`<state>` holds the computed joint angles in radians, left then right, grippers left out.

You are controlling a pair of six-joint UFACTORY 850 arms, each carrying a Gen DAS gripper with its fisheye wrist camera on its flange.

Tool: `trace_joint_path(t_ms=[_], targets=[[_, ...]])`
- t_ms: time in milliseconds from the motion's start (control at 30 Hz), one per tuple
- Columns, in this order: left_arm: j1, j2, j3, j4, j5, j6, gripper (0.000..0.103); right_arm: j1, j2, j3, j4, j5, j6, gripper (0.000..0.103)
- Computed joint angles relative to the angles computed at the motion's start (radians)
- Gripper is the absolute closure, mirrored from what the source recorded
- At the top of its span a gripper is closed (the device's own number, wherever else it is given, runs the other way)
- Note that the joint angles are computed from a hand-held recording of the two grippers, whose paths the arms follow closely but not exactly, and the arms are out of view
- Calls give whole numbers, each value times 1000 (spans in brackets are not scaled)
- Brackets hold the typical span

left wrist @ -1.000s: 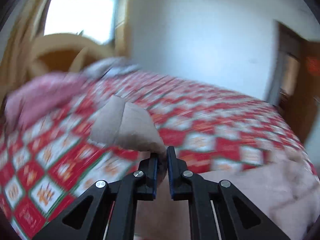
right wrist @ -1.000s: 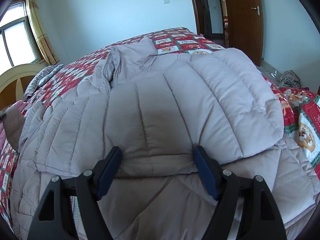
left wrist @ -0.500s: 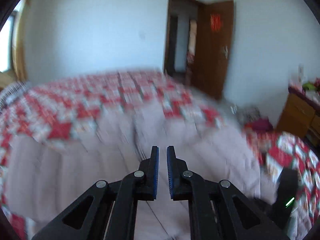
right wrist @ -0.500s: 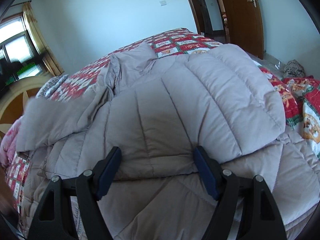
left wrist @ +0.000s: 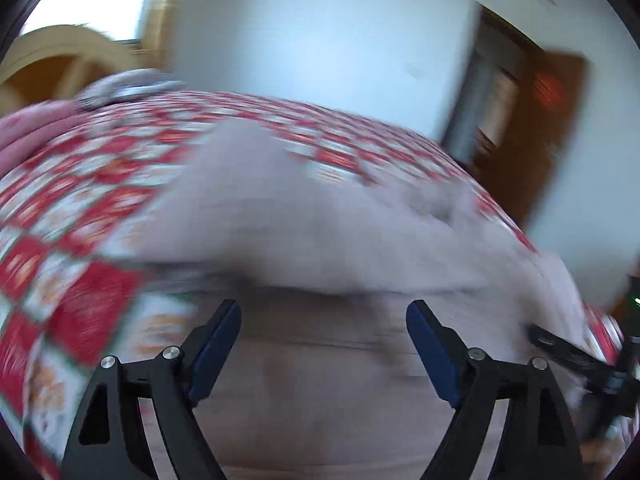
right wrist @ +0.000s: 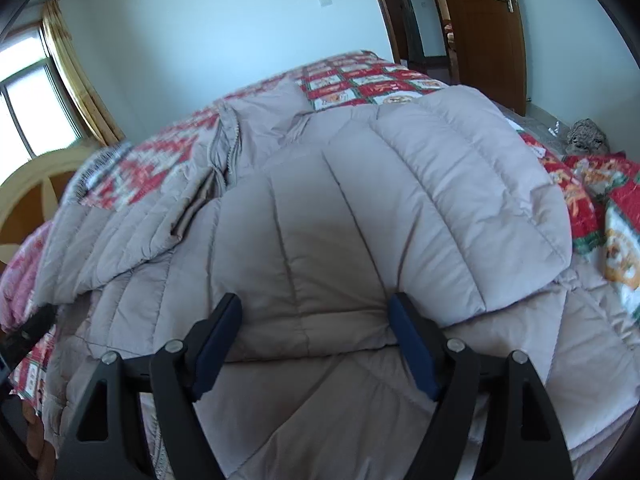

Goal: Fold large clothes

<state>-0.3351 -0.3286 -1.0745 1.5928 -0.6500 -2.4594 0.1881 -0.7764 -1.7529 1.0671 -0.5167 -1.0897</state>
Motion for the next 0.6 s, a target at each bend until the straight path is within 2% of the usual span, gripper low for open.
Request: trace_joint_path(t_ms=[33,67,167,200,233,333,400,433,467,533,600], targets=[[8,11,30,4,-8,-52,18,-4,-8,-22,36,-56,-19,22],[23,22,66,34,19,-142,18,-4,-10,-41,98,-117,-52,22],[74,25,119,134,127,-404,18,26,-37,-117,104,-157,-5,22],[73,26,125,180,118,-466,18,37,-57,-150,81,-166,28,22],[67,26,129,198,97,-485,18,54,-88,-201,32,-175,78,22],[61,12,107,139,91,-405,18,113,-190,-354,-187,-171,262,22],[63,12,107,140,92,-398,15,138,-199,-358,-242,-143,279,28],[64,14,112,162,94,-418,14,149,-192,-344,-257,-109,261,46],[66,16,116,189,98,-441,12,162,-183,-332,-278,-85,240,71],[67,18,121,217,100,-468,11,168,-183,-342,-310,-83,238,90],[68,13,121,236,100,-485,10,168,-127,-274,-240,-28,147,92]])
